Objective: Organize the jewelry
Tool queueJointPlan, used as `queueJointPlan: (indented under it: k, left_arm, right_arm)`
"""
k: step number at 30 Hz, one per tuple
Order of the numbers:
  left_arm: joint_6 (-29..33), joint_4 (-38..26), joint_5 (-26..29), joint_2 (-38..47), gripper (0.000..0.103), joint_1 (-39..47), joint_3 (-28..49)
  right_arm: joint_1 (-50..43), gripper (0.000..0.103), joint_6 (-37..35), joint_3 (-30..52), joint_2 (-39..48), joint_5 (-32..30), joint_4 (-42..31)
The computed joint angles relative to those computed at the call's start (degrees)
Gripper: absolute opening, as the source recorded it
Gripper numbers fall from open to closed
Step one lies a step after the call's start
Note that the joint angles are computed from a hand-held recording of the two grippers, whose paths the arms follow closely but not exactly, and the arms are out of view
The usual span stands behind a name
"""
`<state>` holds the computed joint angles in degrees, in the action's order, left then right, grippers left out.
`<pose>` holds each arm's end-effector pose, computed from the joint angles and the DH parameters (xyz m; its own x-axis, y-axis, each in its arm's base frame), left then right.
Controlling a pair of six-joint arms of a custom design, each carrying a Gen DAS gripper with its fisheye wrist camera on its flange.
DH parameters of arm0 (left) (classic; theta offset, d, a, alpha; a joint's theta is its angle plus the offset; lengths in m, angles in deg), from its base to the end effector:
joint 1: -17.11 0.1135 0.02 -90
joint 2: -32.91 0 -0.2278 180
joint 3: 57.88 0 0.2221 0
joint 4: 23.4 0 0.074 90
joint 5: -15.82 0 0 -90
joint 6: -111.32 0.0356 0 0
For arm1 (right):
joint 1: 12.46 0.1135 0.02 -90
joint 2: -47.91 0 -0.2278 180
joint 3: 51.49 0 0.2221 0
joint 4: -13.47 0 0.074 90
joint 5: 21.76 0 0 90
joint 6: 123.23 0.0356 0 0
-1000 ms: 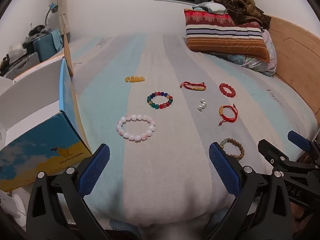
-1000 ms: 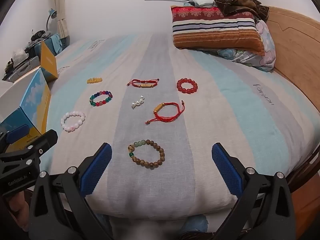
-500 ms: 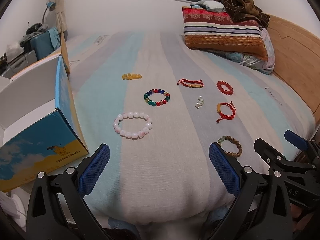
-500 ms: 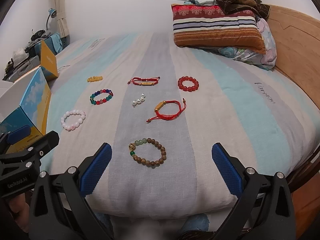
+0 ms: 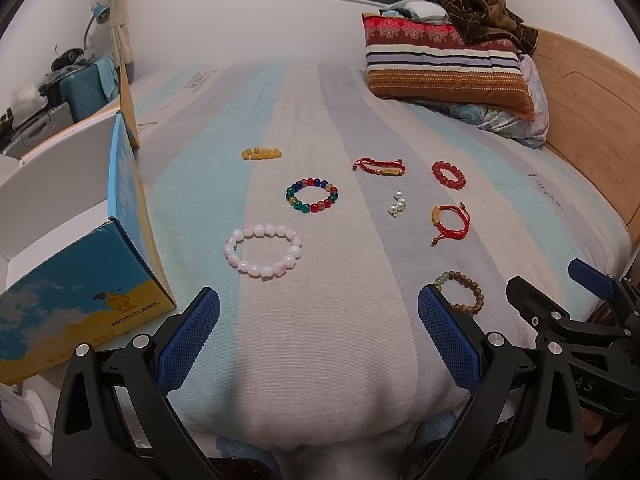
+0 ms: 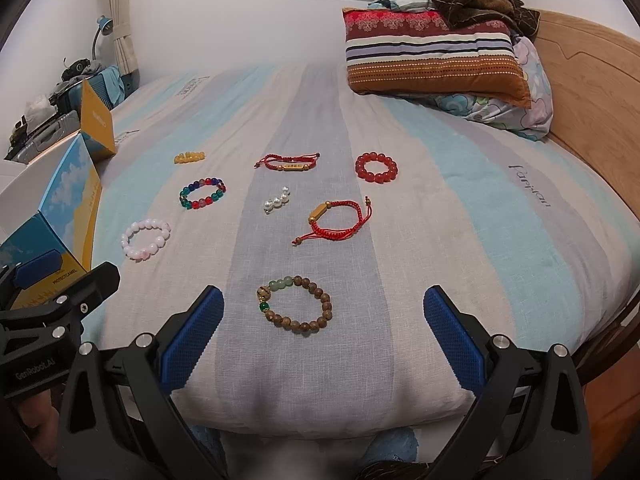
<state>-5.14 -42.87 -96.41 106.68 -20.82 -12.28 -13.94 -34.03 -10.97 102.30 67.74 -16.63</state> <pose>0.1851 -0.1272 0.1483 -0.6857 0.0115 -0.7278 0.0697 0.9963 -0.0500 0.1818 -0.0044 0.1694 -0.6943 0.0040 -0.7197 0.0099 0.9999 -0.0040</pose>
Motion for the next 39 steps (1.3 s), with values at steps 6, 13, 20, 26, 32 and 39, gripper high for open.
queueJointPlan:
  k: [6,13,20,26,32,39]
  left_arm:
    - [0.4,-0.2,0.0,0.6,0.097,0.1,0.3]
    - [0.5,0.2,-0.4,1.0,0.097,-0.1,0.4]
    - [0.1,0.5,-0.3,0.4,0.097,0.1,-0.3]
    - [0.0,0.2,-0.4,0.2,0.097,0.4,-0.2]
    - [0.1,0.0,-0.1,-0.4,0.097,0.6,-0.5]
    - [0.0,-0.4,0.0,-0.9,0.097,0.7,-0.6]
  right_arm:
    - [0.0,0.096,-0.1,-0.1,0.2,0.0,0.4]
    - [-0.3,0.096,-0.3,-0.1,0.4,-0.2,0.5]
    - [-0.2,0.096,-0.2,-0.2,0.3,0.0,0.5]
    - [-0.3,0.096,-0.2,-0.3,0.2,0.0,0.6]
    - [-0.7,0.096,-0.5,-0.2,-0.1,-0.3,0.3]
    - [-0.7,0.096,-0.5,-0.2,0.1,-0.2,0.5]
